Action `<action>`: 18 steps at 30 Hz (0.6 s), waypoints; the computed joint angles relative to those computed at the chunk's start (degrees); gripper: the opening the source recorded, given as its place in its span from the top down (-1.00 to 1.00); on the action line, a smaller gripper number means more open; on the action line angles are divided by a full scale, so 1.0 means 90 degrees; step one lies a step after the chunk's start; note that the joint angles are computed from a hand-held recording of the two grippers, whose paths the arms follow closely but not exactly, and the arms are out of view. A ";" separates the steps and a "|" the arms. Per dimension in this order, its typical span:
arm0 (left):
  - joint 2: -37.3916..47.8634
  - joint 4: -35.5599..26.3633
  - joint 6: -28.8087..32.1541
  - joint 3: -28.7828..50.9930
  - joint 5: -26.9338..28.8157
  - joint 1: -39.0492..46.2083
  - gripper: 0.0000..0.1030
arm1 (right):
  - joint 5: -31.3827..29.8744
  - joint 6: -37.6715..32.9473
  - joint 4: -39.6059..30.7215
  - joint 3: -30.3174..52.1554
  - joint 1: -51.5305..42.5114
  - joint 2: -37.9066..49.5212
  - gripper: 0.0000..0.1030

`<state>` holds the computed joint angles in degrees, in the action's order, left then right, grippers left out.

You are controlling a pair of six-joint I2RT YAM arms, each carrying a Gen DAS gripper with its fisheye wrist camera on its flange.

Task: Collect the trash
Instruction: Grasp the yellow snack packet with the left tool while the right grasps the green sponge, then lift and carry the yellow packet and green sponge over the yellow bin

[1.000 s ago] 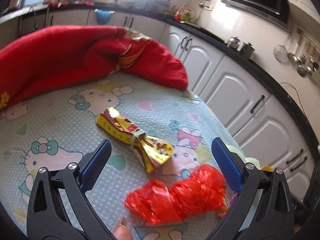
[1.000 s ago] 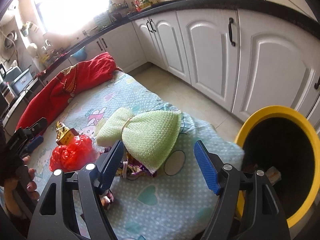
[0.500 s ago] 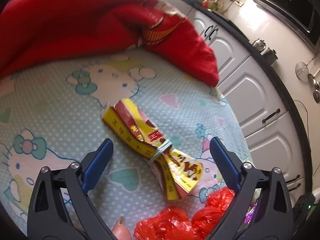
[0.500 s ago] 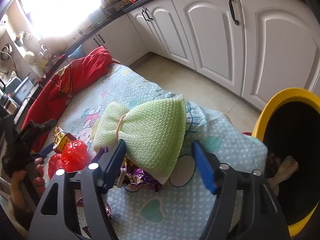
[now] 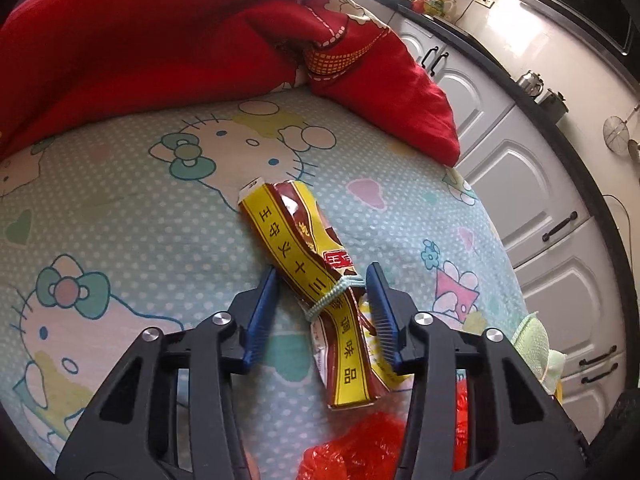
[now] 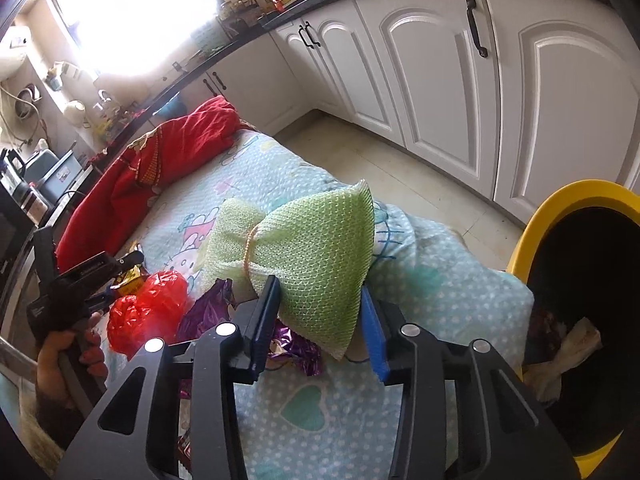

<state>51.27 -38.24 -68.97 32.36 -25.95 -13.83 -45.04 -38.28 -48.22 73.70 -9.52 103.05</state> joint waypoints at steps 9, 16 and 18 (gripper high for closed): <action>-0.0352 -0.0087 -0.0293 0.0097 -0.0635 -0.0711 0.45 | -0.0367 -0.0564 -0.0426 0.0170 -0.0380 -0.0126 0.50; -0.0321 -0.0927 -0.0691 0.0890 -0.1787 -0.1745 0.49 | -0.0644 -0.0891 -0.0677 0.0354 -0.0741 -0.0183 0.56; -0.0229 -0.1107 -0.0774 0.1114 -0.2022 -0.2025 0.49 | -0.0733 -0.0994 -0.0732 0.0387 -0.0851 -0.0219 0.57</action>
